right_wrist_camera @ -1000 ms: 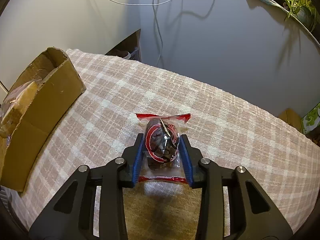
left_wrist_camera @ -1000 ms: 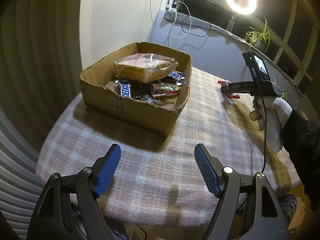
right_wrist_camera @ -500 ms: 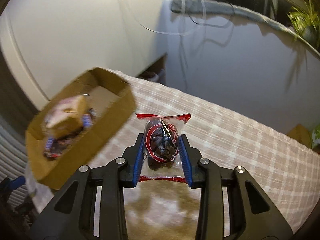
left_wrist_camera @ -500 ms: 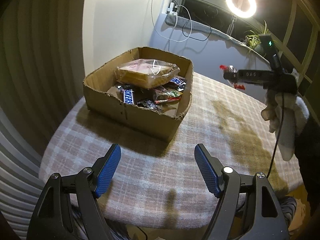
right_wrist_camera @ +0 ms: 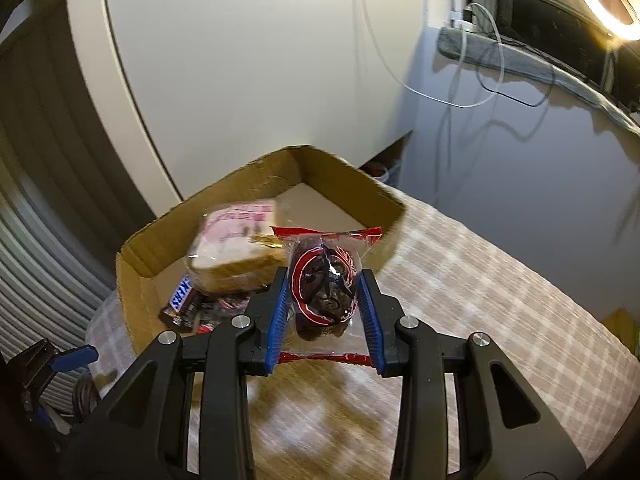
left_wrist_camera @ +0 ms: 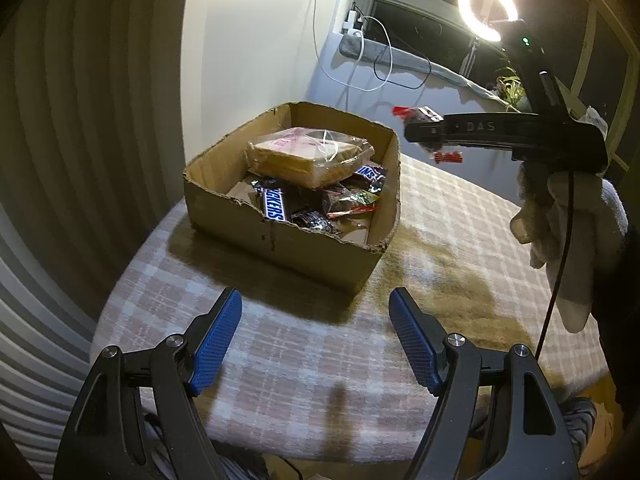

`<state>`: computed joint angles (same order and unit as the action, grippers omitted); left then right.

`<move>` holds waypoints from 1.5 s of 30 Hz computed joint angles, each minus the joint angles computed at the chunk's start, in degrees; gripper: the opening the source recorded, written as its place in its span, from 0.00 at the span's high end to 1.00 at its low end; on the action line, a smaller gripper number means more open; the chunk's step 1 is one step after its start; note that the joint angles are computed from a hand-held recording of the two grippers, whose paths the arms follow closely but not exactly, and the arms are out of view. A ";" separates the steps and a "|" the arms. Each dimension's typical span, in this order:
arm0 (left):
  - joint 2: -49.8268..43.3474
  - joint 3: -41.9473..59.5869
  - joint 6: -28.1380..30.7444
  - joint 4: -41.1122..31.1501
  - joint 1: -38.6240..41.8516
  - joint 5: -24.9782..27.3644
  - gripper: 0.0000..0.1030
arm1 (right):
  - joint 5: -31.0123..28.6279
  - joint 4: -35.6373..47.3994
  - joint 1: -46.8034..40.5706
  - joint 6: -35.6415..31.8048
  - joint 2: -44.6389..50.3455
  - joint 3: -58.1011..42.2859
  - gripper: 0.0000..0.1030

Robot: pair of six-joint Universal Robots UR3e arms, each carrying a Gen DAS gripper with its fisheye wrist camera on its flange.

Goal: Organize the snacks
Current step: 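Carry the red-wrapped candy with the right tool over the box, then open the right tool to drop the candy into the box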

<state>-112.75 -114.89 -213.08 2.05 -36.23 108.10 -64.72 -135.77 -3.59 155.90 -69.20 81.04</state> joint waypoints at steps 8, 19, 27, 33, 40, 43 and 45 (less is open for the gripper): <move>-0.19 -0.04 0.05 0.36 0.00 0.48 0.26 | -0.28 1.15 3.03 -0.19 1.68 -2.10 0.66; 0.26 -0.04 -0.31 0.22 0.15 0.35 0.26 | -1.72 1.74 6.02 0.31 4.43 -4.95 0.65; 0.51 0.09 -0.21 -0.20 0.19 0.65 0.26 | -2.08 1.15 6.59 0.77 5.19 -5.37 0.38; 0.94 0.33 -0.14 -0.73 0.17 0.84 0.26 | -1.72 0.78 6.27 0.80 4.64 -4.75 0.29; 1.77 0.83 -0.30 -1.56 -0.67 2.06 0.26 | 0.00 -1.84 4.76 1.82 1.17 -0.58 0.14; 2.25 1.13 -0.70 -2.04 -1.32 2.68 0.26 | 1.11 -2.58 3.86 1.74 -1.27 1.97 0.14; 2.57 1.38 -0.86 -2.41 -1.86 3.41 0.26 | 1.23 -3.47 3.44 1.60 -3.19 4.01 0.13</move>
